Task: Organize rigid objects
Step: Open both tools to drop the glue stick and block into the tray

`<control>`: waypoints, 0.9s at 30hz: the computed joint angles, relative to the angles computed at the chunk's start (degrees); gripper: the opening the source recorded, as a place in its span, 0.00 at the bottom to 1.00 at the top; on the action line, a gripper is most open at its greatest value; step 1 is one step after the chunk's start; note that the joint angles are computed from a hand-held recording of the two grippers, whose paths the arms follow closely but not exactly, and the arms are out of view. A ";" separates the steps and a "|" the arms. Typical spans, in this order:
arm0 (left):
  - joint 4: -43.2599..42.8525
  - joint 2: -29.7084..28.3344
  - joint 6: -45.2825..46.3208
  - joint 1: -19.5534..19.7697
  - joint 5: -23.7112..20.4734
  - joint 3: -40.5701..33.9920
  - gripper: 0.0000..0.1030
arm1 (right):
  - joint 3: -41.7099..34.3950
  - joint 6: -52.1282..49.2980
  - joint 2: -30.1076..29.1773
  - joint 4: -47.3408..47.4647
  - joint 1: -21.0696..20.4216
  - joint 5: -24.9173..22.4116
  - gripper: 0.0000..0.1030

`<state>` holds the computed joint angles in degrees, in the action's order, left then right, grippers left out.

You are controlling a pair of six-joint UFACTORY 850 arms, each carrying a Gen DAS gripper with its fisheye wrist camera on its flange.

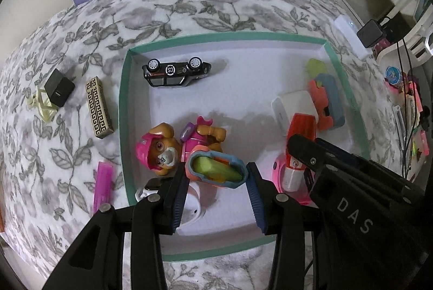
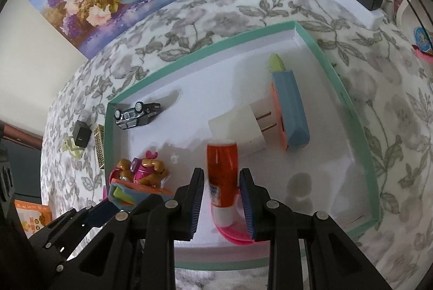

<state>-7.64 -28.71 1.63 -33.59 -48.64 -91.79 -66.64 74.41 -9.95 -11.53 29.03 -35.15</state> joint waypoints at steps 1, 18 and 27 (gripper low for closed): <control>0.14 -0.12 -0.27 0.01 -0.16 -0.15 0.44 | -0.19 0.10 -0.05 -0.17 0.05 -0.23 0.29; -2.59 2.13 -1.23 2.86 1.99 -0.50 0.56 | -1.49 9.47 2.42 -11.86 1.87 -1.53 0.29; 1.81 3.27 -8.49 5.70 4.46 -0.01 0.59 | -2.23 7.13 1.60 -10.29 1.85 -2.15 0.33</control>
<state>-5.84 -25.44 -6.86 -27.89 -44.19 -91.80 -68.87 81.55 -8.35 -21.82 30.88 -37.30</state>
